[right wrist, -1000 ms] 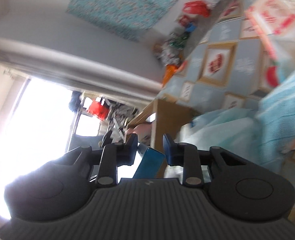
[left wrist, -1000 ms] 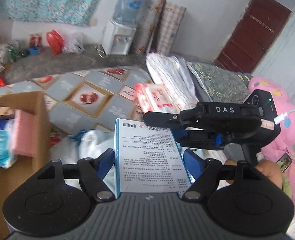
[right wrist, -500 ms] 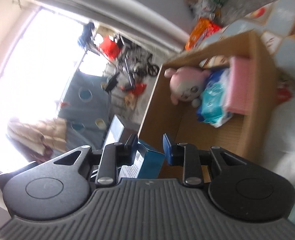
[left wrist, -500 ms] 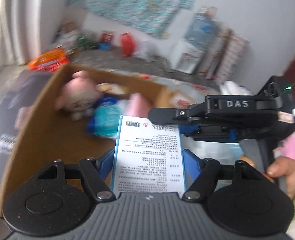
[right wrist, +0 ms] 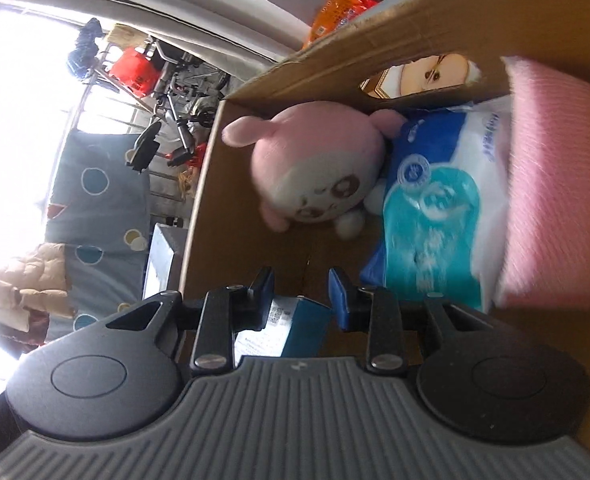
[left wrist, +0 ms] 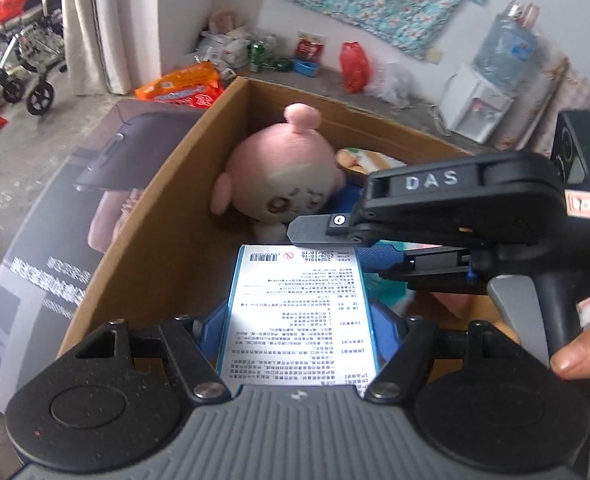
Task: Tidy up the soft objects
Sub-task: 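Carry the medicine carton with the left tool over the cardboard box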
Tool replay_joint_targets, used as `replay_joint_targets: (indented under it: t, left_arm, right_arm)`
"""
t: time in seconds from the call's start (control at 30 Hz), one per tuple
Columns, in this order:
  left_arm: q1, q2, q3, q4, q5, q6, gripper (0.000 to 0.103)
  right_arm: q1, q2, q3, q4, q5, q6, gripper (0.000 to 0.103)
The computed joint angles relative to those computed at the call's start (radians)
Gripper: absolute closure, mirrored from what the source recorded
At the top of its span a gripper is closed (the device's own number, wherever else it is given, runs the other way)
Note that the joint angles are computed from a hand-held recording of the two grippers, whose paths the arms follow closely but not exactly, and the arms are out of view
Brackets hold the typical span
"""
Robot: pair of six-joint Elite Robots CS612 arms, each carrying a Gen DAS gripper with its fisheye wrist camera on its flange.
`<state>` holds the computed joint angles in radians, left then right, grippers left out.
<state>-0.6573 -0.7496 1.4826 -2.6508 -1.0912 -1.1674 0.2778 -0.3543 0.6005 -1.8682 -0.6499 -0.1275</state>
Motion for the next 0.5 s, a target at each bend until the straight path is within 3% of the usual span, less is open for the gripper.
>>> replay_joint_targets:
  t: [0.13,0.23,0.5]
  left_arm:
    - [0.008,0.024,-0.047,0.109,0.024,-0.009,0.031]
    - [0.016,0.026,-0.039,0.074,-0.001,-0.022,0.031]
    - [0.01,0.025,-0.038,0.07,0.035,-0.018,0.027]
  right_arm:
    - [0.012,0.044,-0.069,0.012,-0.023,0.043,0.07]
    - [0.011,0.052,-0.078,0.028,-0.014,0.042,0.069]
    - [0.002,0.049,-0.071,0.03,0.012,0.032,0.062]
